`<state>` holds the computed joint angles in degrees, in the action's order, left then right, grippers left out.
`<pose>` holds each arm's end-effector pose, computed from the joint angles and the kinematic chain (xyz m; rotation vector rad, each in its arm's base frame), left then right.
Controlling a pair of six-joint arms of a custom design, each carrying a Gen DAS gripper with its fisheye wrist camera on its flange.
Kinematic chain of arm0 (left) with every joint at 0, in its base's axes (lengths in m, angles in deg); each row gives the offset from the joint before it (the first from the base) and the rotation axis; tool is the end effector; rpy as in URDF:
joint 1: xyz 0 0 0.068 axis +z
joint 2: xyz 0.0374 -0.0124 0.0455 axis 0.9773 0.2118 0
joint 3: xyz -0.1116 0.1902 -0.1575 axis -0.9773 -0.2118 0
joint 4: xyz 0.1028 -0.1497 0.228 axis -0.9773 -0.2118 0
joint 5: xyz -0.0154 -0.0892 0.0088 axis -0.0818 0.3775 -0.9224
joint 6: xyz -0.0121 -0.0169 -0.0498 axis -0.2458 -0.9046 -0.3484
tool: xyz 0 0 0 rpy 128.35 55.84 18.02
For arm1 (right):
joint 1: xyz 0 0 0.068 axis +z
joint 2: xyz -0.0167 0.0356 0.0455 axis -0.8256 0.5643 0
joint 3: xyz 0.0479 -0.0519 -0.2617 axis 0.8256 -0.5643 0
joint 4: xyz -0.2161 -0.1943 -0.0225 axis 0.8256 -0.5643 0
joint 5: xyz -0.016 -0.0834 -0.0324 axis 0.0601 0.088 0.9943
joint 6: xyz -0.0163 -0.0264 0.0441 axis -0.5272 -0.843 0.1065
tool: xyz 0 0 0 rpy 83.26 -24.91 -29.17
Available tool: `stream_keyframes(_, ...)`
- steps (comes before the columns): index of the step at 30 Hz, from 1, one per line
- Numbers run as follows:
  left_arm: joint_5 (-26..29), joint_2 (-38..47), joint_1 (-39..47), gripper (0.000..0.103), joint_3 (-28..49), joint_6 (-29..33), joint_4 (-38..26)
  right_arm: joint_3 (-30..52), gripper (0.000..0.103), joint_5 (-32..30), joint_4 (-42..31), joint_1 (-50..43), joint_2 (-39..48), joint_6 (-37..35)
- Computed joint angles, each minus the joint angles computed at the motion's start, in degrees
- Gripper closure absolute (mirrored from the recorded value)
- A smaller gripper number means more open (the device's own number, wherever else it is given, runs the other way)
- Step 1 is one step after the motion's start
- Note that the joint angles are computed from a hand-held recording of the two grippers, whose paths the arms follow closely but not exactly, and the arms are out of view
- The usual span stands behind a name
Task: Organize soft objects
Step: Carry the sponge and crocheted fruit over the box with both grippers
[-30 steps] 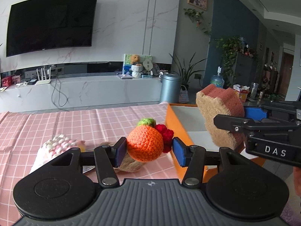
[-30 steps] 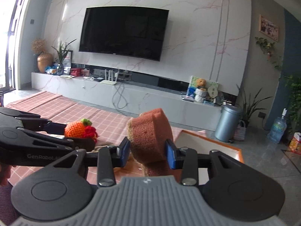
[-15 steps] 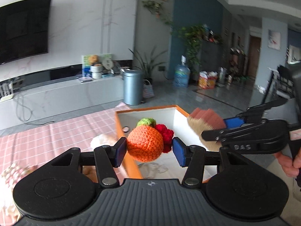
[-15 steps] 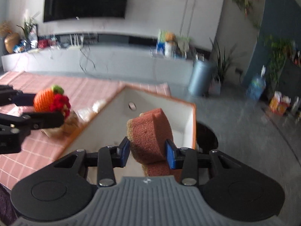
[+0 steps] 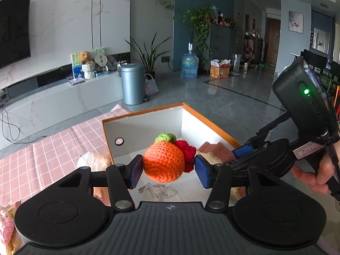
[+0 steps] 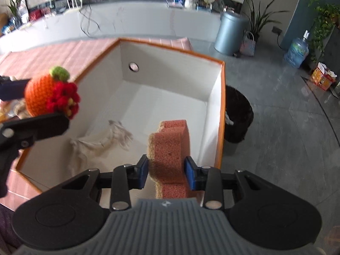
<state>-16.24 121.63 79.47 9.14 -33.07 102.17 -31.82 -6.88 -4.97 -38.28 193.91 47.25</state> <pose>0.2337 0.0011 0.0725 0.1599 2.1348 -0.1045 0.3535 0.1135 0.0857 -0.7949 2.4344 0.1014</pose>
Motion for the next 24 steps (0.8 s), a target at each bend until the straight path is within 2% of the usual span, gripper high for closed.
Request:
stream_keyframes(8,2.1,6.4,2.0,0.043,2.3,1.2,2.0,4.6,0.069,5.1,-0.2,1.8,6.1,-2.7)
stream_keyframes(15,3.8,10.3,3.7,0.043,5.3,5.2,1.5,7.0,0.069,7.1,-1.1,3.3,9.1,-5.4)
stream_keyframes(19,4.8,12.2,4.3,0.043,6.1,7.5,1.8,6.2,0.055,7.2,-0.5,3.5,8.3,-6.2)
stream_keyframes(21,5.3,13.3,4.9,0.043,6.8,8.5,1.8,5.5,0.052,5.9,-0.7,3.3,6.9,-6.4)
stream_keyframes(23,5.8,14.2,5.5,0.043,8.0,9.6,1.1,4.5,0.04,3.8,-0.5,2.9,4.7,-6.5)
stream_keyframes(24,5.8,14.4,5.5,0.043,8.4,10.0,0.7,3.7,0.038,3.1,0.0,2.8,3.6,-6.8)
